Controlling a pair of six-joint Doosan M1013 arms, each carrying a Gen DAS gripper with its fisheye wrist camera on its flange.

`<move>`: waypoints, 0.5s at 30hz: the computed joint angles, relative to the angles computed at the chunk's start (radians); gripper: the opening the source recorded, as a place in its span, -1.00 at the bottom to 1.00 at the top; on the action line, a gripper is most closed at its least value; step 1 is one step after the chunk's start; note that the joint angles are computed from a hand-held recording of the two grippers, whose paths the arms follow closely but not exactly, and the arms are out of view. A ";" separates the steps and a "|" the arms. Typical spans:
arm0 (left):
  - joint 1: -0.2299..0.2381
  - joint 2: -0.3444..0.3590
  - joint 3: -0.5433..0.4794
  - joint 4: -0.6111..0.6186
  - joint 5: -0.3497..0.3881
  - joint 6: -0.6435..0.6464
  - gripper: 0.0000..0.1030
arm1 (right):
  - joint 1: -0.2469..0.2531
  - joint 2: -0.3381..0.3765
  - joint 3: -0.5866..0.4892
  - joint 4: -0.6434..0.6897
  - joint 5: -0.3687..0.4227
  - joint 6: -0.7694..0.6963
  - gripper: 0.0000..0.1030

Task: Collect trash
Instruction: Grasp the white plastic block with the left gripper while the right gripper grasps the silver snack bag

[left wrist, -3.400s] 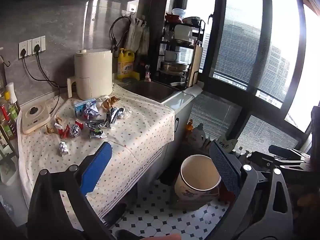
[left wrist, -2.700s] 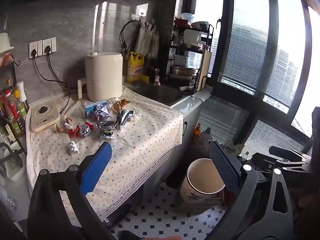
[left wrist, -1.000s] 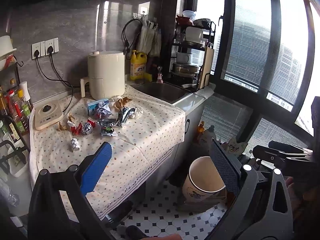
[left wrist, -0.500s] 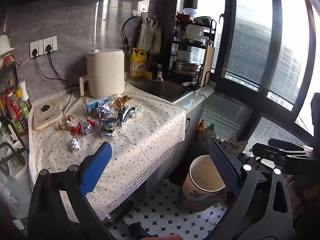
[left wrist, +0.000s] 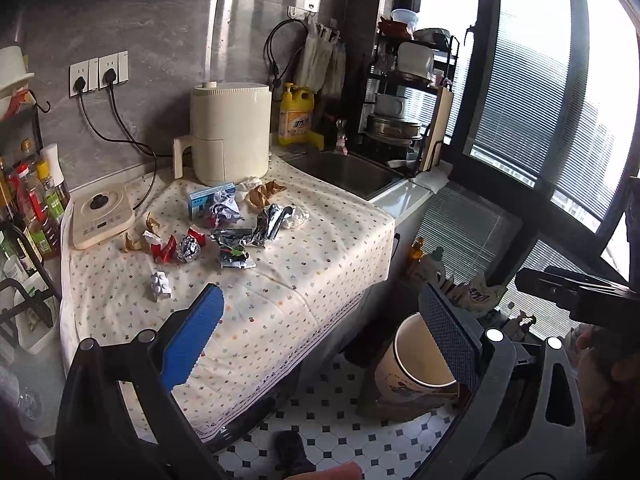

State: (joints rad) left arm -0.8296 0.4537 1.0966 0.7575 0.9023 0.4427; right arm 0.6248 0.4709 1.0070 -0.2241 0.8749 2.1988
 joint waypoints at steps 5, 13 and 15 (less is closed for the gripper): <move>0.034 -0.011 0.025 0.010 -0.010 -0.029 0.88 | -0.005 0.076 -0.115 0.043 0.040 -0.050 0.85; 0.095 -0.019 0.062 0.005 -0.006 -0.101 0.88 | -0.021 0.224 -0.339 0.204 0.126 -0.156 0.85; 0.113 -0.020 0.073 -0.014 -0.019 -0.115 0.86 | -0.023 0.270 -0.412 0.233 0.163 -0.172 0.82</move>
State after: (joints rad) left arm -0.7168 0.4339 1.1693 0.7439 0.8837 0.3281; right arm 0.6017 0.7412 0.5952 0.0092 1.0379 2.0273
